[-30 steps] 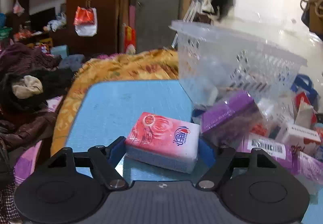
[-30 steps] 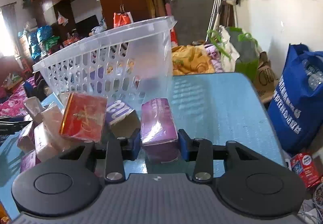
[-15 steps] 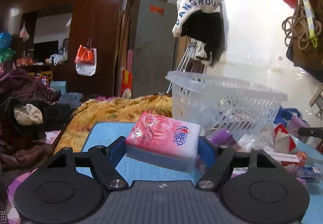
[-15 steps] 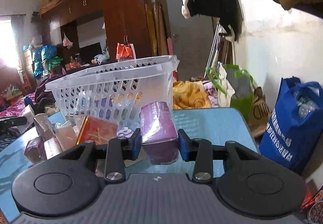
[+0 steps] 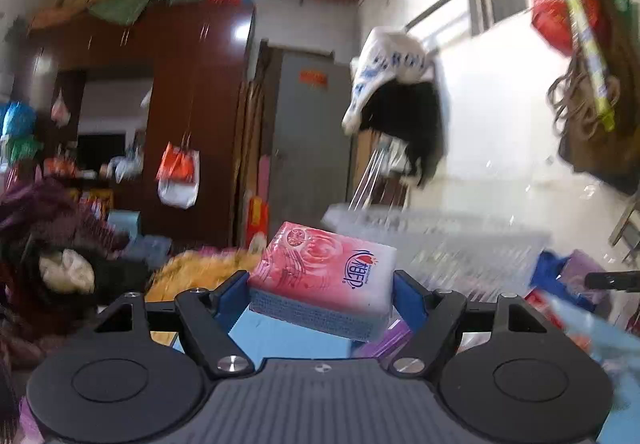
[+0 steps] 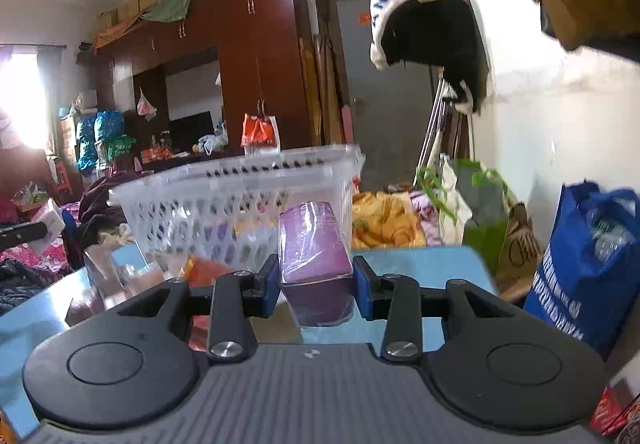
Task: Organize objects
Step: 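Lift the pink tissue pack and lilac box and release them into the basket, then grasp the purple box with the left gripper while the right grasps the red gift box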
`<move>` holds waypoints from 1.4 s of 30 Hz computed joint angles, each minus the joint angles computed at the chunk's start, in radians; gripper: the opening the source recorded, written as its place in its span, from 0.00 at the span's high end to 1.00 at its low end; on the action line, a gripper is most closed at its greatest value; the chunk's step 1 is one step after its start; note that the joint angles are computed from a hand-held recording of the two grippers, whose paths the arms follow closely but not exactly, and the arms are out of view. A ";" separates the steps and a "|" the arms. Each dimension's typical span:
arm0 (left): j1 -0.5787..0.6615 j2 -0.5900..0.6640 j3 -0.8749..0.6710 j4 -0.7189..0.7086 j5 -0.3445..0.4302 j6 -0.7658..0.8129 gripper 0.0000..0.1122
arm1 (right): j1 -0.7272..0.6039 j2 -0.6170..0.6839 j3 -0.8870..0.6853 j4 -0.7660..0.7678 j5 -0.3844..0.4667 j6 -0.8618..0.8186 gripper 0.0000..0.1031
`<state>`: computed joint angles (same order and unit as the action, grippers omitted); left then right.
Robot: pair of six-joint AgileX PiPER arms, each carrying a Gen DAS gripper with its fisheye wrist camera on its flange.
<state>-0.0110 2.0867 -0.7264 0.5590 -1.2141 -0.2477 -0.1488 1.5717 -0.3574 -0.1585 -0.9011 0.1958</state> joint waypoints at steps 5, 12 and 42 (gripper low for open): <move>-0.123 -0.171 -0.064 0.002 0.160 -0.105 0.30 | 0.118 -0.162 -0.150 0.075 0.200 -0.124 0.60; -0.309 -0.067 -0.597 0.236 0.737 -0.566 0.30 | 0.078 0.029 -0.563 -0.186 0.512 0.071 0.60; -0.047 0.069 -0.353 0.444 0.455 -0.657 0.12 | 0.088 0.087 -0.249 -0.235 0.325 0.277 0.10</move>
<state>-0.0580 2.1556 -1.0797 1.0027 -0.7592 -0.9048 -0.0609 1.6588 -0.6067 -0.3934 -0.5765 0.4731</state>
